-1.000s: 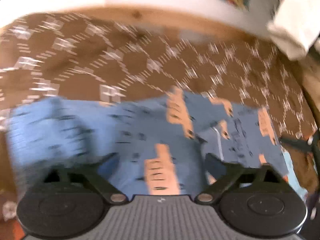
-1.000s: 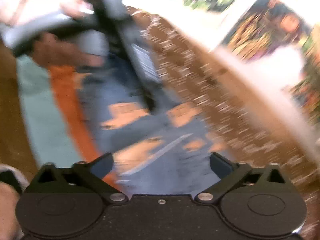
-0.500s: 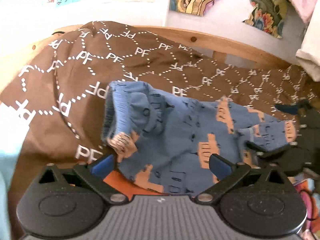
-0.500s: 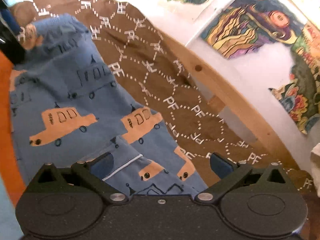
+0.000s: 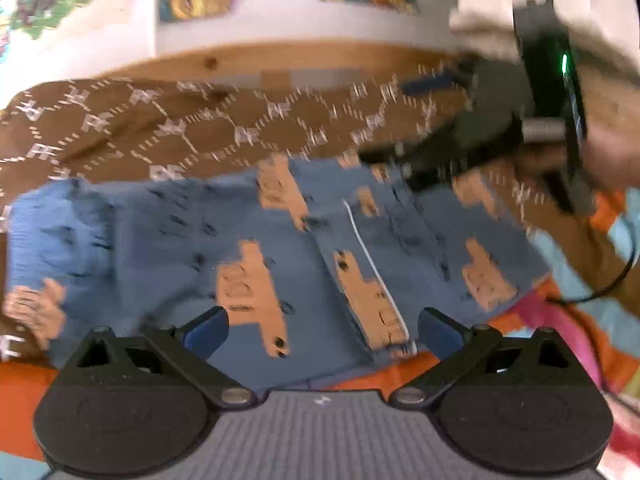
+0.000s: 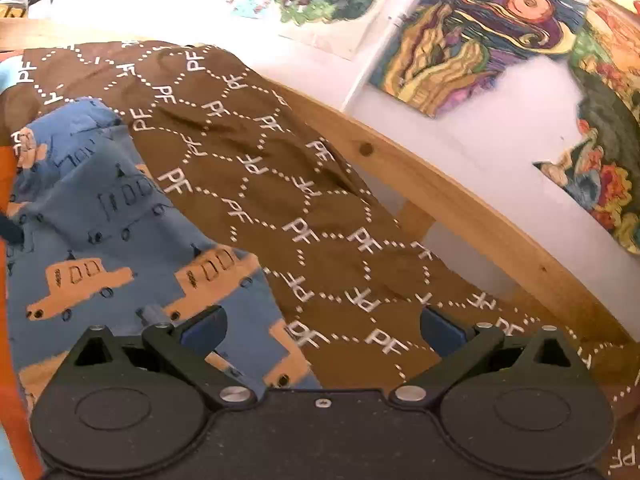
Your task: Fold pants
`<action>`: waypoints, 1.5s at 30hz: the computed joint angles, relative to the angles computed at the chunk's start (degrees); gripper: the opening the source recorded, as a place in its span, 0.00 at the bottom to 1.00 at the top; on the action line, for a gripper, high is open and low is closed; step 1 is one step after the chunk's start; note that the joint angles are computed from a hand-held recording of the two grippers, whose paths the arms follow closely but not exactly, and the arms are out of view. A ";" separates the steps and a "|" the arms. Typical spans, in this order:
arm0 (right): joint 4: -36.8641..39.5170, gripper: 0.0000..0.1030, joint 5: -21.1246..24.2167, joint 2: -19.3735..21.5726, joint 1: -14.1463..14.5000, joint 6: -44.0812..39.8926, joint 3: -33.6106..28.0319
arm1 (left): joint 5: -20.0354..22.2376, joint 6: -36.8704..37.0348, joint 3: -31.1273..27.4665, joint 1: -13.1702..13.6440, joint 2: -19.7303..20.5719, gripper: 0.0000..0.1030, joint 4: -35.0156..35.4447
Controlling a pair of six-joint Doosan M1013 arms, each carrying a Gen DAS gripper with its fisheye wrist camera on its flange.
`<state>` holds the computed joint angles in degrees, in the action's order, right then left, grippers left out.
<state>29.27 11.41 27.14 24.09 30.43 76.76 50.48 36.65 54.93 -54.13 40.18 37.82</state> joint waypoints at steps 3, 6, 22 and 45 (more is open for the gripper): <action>-3.30 0.99 0.77 -0.01 0.08 3.01 0.43 | 6.83 5.19 -5.22 -0.32 3.48 0.96 -1.77; -7.82 0.99 -0.24 -0.26 0.54 6.24 1.36 | 11.52 7.68 -7.66 -0.87 5.25 0.96 -1.46; 4.22 0.99 3.18 -5.28 1.18 -2.76 9.08 | 31.30 -18.50 0.94 -2.62 -0.96 0.72 21.08; 13.82 0.96 10.71 -2.71 0.88 -12.95 5.08 | 3.44 -21.70 11.88 6.70 -8.38 0.31 7.50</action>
<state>43.09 22.12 24.43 24.97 17.48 81.84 53.92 14.96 66.81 -47.43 31.81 45.33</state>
